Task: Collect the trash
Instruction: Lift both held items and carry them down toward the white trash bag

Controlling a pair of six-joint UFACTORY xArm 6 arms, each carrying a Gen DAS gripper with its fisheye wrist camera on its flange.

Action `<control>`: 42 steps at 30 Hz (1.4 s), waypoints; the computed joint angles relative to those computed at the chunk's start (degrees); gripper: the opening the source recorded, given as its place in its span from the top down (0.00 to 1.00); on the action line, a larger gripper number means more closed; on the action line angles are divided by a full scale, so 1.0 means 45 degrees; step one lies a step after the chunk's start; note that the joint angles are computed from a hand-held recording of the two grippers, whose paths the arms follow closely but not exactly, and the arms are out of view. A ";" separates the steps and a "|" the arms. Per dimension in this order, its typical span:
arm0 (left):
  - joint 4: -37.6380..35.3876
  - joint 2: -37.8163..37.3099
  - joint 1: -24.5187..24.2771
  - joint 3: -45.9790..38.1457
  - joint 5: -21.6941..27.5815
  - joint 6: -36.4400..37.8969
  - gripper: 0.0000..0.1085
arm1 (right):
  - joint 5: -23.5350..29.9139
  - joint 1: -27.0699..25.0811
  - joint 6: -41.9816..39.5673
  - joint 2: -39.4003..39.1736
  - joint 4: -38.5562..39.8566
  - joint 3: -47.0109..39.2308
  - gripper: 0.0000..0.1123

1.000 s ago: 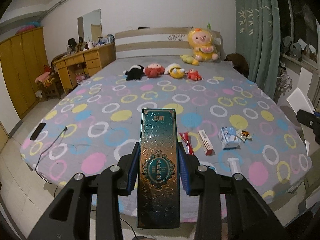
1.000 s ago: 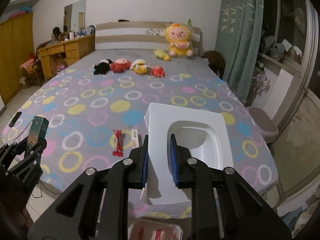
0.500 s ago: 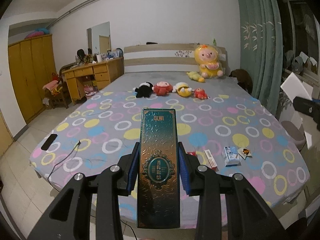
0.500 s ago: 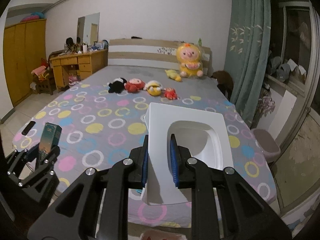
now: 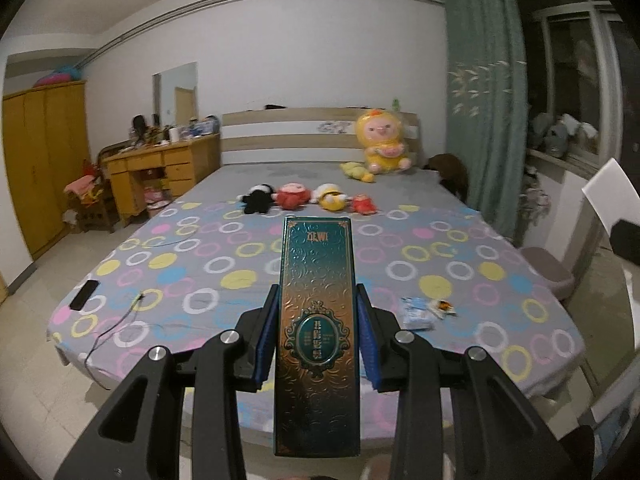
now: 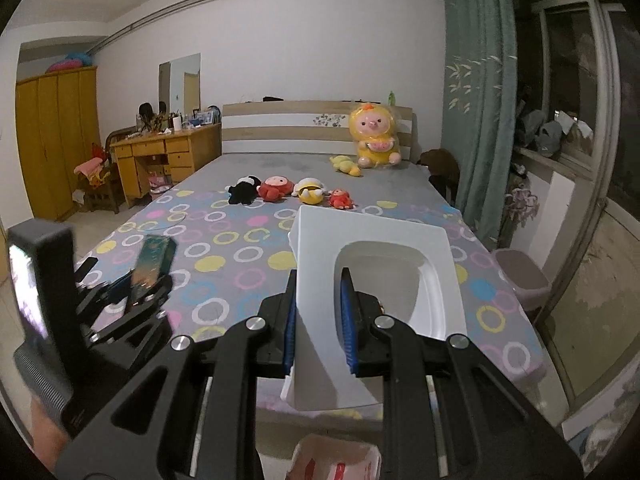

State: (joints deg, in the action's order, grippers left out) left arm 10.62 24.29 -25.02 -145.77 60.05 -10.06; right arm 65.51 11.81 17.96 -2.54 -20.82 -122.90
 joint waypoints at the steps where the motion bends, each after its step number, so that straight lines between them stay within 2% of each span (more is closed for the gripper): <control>1: -0.0114 -0.0568 -0.0132 0.0963 -0.0410 0.0012 0.68 | -0.0129 -0.0033 0.0087 -0.0461 0.0002 0.0588 0.83; 4: -0.0333 -0.1539 -0.0580 0.2703 -0.1116 0.0092 0.68 | -0.0545 -0.0010 0.0407 -0.2343 -0.0115 0.2944 0.83; 10: -0.0566 -0.2064 -0.1499 0.4407 -0.1935 0.0469 0.68 | -0.0674 -0.0255 0.0615 -0.5409 0.0270 0.6687 0.83; 18: -0.1226 -0.2554 -0.2219 0.7212 -0.2830 0.1010 0.68 | -0.0546 -0.1144 0.0200 -0.7512 0.1599 1.0170 0.83; 26: -0.1580 -0.3218 -0.2647 1.0571 -0.2693 0.1056 0.68 | -0.1123 -0.2152 -0.0255 -0.7929 0.2858 1.2849 0.83; 31: -0.1601 -0.3696 -0.2788 1.2556 -0.2538 0.0640 0.68 | -0.1608 -0.2365 -0.0606 -0.7825 0.3142 1.4099 0.83; 38: -0.1751 -0.3506 -0.2818 1.3388 -0.2251 0.0090 0.68 | -0.2245 -0.2982 -0.1824 -0.6921 0.3968 1.5071 0.83; 42: -0.1795 -0.3024 -0.2775 1.3143 -0.1930 -0.0155 0.67 | -0.2454 -0.3176 -0.2572 -0.6103 0.4442 1.5255 0.83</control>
